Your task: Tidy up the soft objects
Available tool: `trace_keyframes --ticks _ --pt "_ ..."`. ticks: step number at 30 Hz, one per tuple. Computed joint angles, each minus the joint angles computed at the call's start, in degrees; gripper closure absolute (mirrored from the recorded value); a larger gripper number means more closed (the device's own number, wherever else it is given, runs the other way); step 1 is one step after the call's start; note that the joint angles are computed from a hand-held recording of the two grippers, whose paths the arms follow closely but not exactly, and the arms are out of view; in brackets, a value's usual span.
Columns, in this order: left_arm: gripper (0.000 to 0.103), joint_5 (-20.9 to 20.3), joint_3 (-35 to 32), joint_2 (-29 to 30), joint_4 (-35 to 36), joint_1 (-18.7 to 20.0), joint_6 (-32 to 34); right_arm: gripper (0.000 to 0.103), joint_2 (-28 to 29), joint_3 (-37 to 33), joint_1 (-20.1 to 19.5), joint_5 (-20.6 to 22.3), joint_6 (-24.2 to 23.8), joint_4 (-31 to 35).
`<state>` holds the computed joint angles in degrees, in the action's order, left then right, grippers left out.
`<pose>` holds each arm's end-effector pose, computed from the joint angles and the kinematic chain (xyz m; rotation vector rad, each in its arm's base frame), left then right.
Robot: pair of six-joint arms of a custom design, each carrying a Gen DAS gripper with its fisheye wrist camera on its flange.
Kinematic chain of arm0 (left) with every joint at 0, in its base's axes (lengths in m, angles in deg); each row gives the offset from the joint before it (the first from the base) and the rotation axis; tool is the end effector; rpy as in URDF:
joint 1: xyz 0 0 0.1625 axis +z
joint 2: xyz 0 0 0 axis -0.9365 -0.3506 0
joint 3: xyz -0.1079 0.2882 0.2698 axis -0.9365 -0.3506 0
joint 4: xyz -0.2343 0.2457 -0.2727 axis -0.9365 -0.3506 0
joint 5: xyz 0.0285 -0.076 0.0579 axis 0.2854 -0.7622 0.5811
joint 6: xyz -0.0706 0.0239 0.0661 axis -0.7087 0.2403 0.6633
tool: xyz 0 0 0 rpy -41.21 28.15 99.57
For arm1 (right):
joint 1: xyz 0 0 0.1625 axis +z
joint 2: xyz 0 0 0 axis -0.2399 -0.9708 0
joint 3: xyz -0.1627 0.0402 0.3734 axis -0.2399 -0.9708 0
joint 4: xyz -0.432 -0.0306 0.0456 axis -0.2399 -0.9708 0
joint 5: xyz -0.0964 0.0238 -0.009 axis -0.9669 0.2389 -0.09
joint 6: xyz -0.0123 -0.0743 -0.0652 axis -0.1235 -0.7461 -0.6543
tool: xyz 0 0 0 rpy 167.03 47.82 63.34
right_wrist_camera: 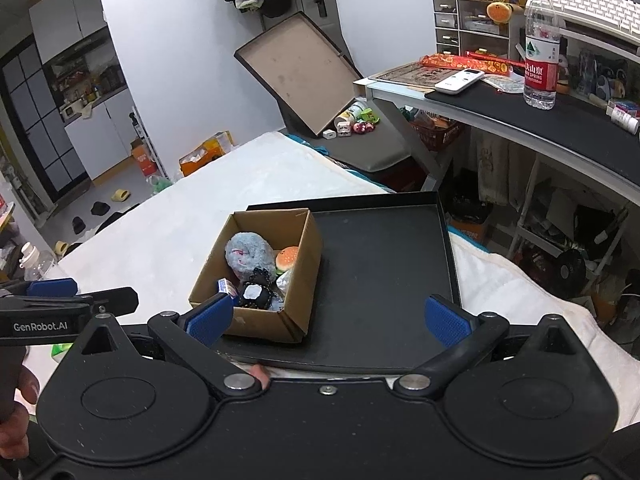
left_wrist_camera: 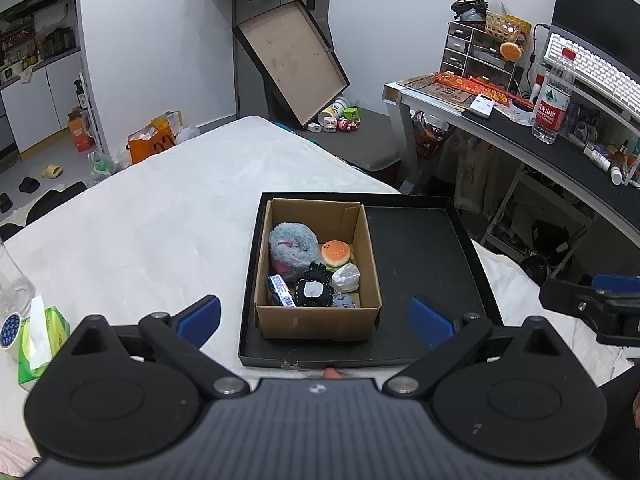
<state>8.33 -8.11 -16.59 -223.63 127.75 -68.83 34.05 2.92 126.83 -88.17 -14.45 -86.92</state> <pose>-0.2163 -0.7343 0.3853 0.5670 2.3116 -0.8671 0.3883 -0.7366 0.1822 0.3312 -2.3522 1.0580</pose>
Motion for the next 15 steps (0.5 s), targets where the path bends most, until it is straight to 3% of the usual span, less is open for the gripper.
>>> trace_keyframes --ticks 15 --pt "0.003 -0.2 -1.4 1.2 0.2 0.5 0.1 0.000 0.3 -0.4 -0.3 0.4 -0.1 0.3"
